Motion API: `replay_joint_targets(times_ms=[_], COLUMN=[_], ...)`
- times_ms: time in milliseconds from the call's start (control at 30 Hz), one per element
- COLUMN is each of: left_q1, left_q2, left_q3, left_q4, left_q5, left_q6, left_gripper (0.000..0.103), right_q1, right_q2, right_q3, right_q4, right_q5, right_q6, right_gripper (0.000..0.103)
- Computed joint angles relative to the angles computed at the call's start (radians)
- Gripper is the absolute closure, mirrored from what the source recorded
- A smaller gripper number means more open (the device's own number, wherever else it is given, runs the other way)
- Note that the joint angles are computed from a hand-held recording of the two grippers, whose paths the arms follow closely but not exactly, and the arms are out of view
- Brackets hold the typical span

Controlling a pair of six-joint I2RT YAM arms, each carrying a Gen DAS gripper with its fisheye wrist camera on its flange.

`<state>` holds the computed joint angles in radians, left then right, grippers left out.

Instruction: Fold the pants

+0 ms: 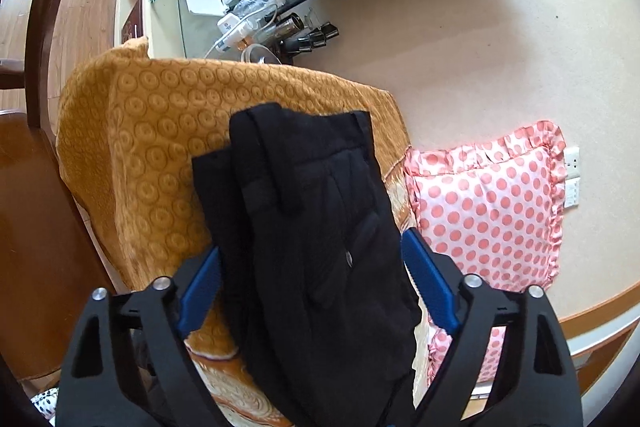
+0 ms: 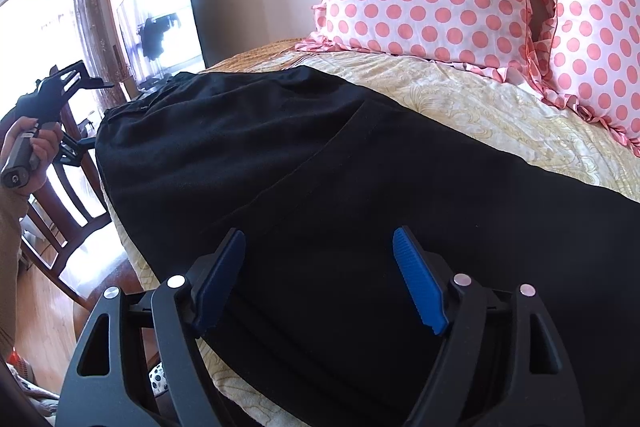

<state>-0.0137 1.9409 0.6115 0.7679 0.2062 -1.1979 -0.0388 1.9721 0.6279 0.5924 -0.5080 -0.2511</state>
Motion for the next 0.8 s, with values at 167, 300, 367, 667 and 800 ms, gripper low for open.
replay_joint_targets(times_ms=[167,300,367,667,800], left_q1=[-0.014,-0.019,-0.04,-0.287,-0.462], left_q2=[0.008,0.017,-0.001,-0.199,-0.186], left_q3=[0.054,0.065,0.057,0.181,0.368], left_q4=[-0.113,-0.155,-0.153,-0.367,-0.492], left_q5=[-0.093,-0.147,-0.189,-0.406,-0.452], left_q6=[0.066,0.113,0.149,0.411,0.54], left_gripper=[0.061,0.087,0.092,0.095,0.095], right_q1=[-0.006,-0.026,-0.044,-0.241,-0.355], right_q2=[0.0,-0.011,-0.021,-0.083,-0.087], right_q3=[-0.011,-0.035,-0.052,-0.121,-0.138], right_q4=[0.018,0.042,0.063,0.108,0.113], right_q5=[-0.008,-0.031,-0.047,-0.176,-0.224], right_q6=[0.001,0.006,0.015,0.04,0.038], right_gripper=[0.025,0.025,0.025,0.025,0.025])
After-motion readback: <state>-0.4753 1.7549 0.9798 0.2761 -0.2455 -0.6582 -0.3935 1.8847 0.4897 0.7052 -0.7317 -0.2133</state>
